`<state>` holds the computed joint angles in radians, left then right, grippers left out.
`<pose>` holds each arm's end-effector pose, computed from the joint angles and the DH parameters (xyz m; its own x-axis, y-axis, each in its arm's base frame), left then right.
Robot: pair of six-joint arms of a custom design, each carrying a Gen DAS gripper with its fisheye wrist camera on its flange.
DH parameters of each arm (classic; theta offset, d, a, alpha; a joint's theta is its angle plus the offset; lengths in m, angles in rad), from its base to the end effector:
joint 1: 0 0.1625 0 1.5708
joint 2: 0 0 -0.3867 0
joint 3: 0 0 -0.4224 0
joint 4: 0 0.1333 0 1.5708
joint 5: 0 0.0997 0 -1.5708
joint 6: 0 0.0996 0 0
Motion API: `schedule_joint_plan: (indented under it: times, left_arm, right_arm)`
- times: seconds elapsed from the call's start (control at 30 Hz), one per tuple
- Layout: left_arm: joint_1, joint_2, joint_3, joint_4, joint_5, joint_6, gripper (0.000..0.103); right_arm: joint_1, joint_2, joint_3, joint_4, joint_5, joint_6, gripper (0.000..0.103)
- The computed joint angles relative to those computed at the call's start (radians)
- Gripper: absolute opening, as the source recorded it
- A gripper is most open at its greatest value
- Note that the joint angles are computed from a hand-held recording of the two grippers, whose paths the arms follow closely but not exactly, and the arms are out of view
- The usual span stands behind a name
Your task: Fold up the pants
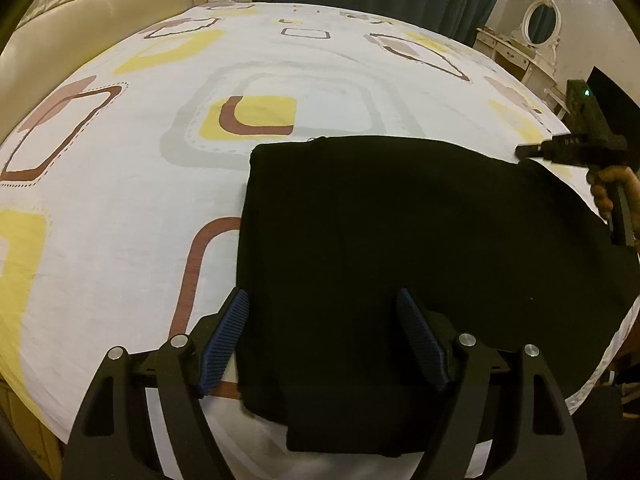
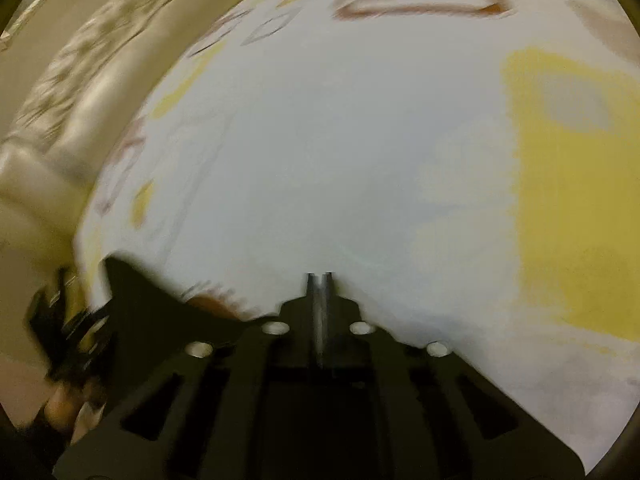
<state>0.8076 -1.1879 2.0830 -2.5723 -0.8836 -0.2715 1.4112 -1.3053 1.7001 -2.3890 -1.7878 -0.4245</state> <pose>-0.2147 -0.5087 0.1256 -0.7673 0.2752 -0.5792 0.4999 0.8225 -0.2715 0.0115 -0.6321 0.3255 -0.9254 -0.1497 0.3481 -0.2593 0.9201 -0.2935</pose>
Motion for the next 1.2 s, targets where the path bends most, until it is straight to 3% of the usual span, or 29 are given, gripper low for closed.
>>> schedule_joint_plan:
  times: [0.17,0.27,0.3,0.47,0.63,0.73,0.9,1.03,1.2]
  left_arm:
    - [0.0,0.001,0.0,-0.003,0.004,0.013,0.078]
    - [0.001,-0.011,0.0,0.004,-0.01,0.01,0.078]
    - [0.001,-0.017,-0.001,0.013,-0.015,0.005,0.078]
    - [-0.004,-0.087,0.02,0.023,-0.052,-0.02,0.077]
    - [0.041,-0.154,0.016,0.055,-0.107,-0.077,0.077]
    - [0.099,-0.177,-0.002,0.068,-0.197,-0.095,0.077]
    - [0.125,-0.147,-0.038,0.12,-0.209,-0.083,0.078]
    - [0.128,-0.112,-0.059,0.114,-0.22,-0.045,0.081]
    - [0.142,-0.055,-0.104,0.113,-0.284,-0.013,0.082]
  right_arm:
    - [-0.023,-0.137,0.124,-0.077,0.112,0.114,0.006]
    - [-0.041,-0.261,0.267,-0.135,0.174,0.114,0.017]
    - [-0.048,-0.298,0.312,-0.152,0.186,0.116,0.024]
    - [-0.134,-0.491,0.514,-0.149,0.271,0.124,0.026]
    - [-0.169,-0.61,0.645,-0.168,0.264,0.117,0.028]
    - [-0.192,-0.683,0.698,-0.158,0.286,0.104,0.035]
    - [-0.215,-0.768,0.754,-0.178,0.298,0.083,0.04]
    - [-0.225,-0.78,0.757,-0.175,0.308,0.096,0.043]
    - [-0.216,-0.788,0.762,-0.176,0.3,0.086,0.048]
